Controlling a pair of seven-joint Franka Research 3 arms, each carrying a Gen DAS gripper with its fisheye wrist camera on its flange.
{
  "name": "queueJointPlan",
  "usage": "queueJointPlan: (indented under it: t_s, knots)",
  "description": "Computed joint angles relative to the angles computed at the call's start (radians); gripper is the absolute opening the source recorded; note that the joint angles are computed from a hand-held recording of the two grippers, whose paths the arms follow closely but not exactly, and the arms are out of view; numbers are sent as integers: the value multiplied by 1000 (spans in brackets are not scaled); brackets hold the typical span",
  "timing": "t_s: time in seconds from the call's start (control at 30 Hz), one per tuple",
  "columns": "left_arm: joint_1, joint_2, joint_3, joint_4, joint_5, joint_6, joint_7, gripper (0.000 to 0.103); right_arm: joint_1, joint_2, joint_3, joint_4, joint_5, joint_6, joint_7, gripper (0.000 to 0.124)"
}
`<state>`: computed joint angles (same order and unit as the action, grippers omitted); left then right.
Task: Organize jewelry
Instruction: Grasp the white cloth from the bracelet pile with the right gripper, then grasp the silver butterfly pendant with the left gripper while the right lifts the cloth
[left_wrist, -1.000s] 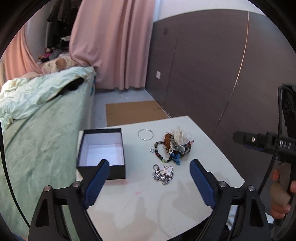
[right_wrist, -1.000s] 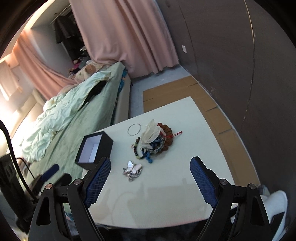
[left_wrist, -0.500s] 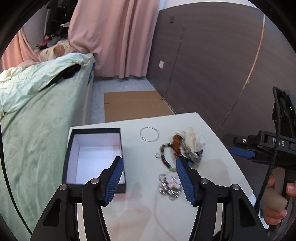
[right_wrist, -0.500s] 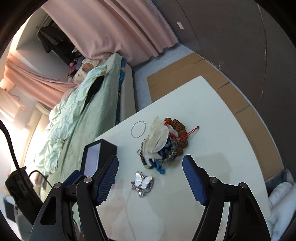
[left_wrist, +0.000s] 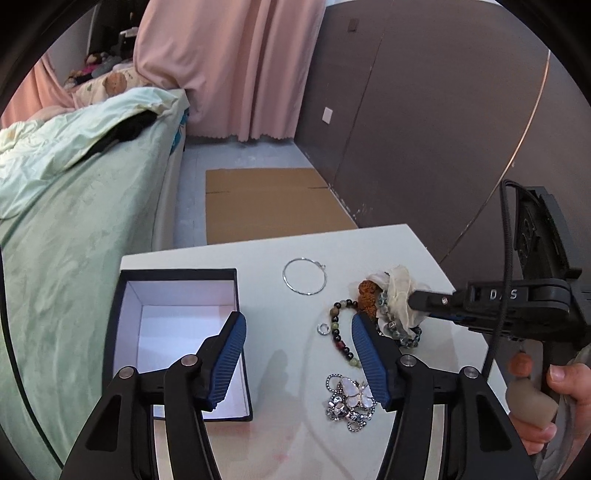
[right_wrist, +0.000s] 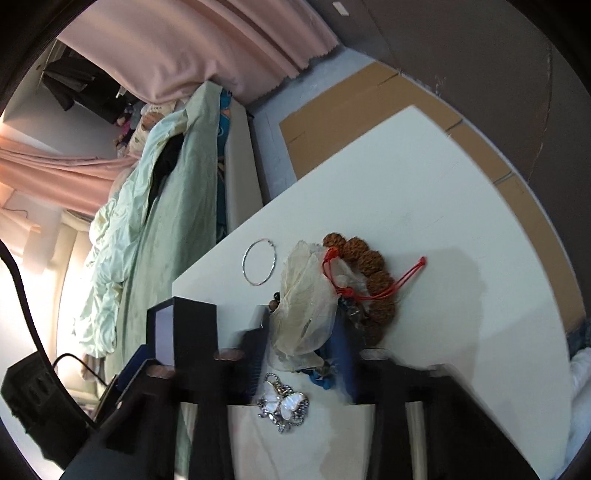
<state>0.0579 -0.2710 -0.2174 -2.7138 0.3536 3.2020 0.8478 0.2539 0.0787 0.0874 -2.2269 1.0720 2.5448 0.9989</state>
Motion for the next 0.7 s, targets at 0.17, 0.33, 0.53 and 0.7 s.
queueJointPlan:
  t_s: [0.17, 0.33, 0.53, 0.7]
  knots:
    - [-120, 20, 91, 3, -47, -14, 54, 61, 11, -74, -1, -50, 104, 30, -139, 3]
    - [-49, 18, -13, 3, -1, -33, 19, 61, 10, -115, -26, -86, 155, 28, -179, 3]
    - [-38, 56, -67, 30, 63, -63, -15, 61, 8, -187, -56, -135, 251, 22, -259, 3]
    - [-98, 112, -42, 66, 81, -126, -29, 61, 1, -238, -81, -178, 282, 13, -277, 3]
